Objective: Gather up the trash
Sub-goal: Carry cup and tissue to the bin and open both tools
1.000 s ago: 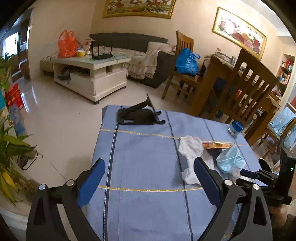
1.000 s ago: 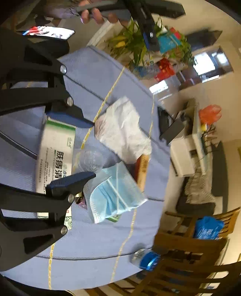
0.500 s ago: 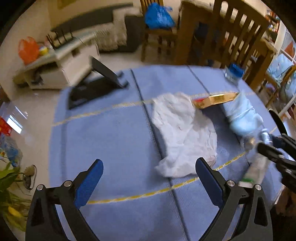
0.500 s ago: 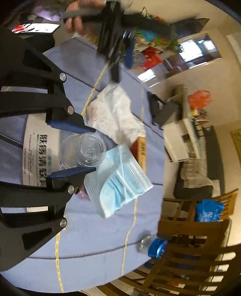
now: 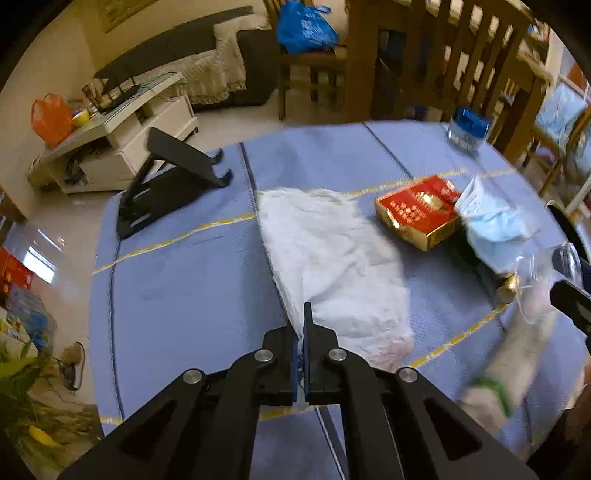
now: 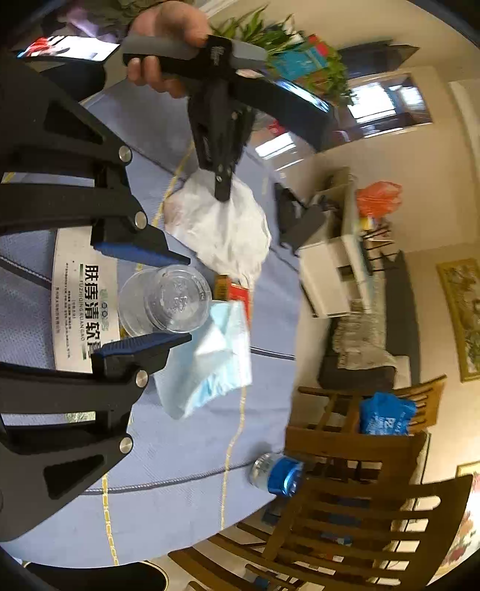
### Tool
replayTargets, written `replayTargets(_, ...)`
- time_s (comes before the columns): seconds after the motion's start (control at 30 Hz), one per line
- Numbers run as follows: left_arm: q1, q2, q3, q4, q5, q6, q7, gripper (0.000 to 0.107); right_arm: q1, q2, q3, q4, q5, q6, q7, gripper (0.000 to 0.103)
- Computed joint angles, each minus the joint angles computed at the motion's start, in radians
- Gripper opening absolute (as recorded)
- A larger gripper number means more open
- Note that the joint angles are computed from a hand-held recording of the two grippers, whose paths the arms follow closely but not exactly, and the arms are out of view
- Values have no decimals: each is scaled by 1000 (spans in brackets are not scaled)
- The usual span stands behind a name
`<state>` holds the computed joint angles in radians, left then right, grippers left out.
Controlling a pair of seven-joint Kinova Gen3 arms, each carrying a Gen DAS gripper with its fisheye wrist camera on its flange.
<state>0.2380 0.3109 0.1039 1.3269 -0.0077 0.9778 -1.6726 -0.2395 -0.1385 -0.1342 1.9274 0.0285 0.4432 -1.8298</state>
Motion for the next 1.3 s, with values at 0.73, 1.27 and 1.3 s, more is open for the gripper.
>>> replayTargets(0.73,89,-139,70,26,52,-90,-35,1,-75,-194,285,174,-404,-130,206,34)
replayTargets(1.27,309,-65,101,-69,-119,-101,57,1,200,-304,556,264,-292,-15,182,35)
replayTargets(1.3,320,-57,103,-81,-122,-98,58,1,213,-303,584,255,-288,-9,195,35)
